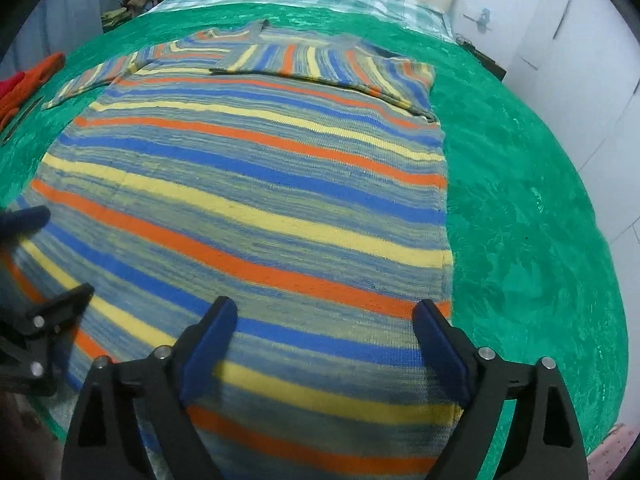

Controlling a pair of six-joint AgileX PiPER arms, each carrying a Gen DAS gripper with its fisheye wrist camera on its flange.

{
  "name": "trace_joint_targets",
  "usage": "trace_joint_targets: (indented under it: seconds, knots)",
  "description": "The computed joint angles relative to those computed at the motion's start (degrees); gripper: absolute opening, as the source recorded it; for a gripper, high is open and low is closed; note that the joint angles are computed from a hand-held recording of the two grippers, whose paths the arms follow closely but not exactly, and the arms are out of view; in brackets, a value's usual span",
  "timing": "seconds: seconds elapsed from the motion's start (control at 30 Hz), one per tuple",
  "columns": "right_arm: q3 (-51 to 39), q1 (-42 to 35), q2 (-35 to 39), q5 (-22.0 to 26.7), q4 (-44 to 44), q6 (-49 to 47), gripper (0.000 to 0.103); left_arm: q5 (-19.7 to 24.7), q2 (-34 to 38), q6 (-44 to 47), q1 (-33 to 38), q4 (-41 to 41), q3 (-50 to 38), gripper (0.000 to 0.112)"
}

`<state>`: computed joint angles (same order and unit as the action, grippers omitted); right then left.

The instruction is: Fold small clothes

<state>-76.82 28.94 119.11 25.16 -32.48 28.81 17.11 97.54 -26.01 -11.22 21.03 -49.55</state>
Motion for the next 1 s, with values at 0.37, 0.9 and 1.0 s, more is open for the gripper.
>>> trace_joint_targets:
  seconds: [0.37,0.9,1.0]
  knots:
    - [1.98,0.27,-0.31,-1.86,-4.68,4.5,0.092,-0.57,1.0,-3.18,-0.71,2.69,-0.36,0.102]
    - [1.65,0.28,0.05,-1.49,-5.19,5.07,0.093,0.15,1.79,-3.15,-1.21,1.93,-1.43,0.102]
    - [1.68,0.25,0.04,-1.53,-5.27,5.12,0.093,0.24,1.82,-3.26,-1.26,1.97,-1.51,0.102]
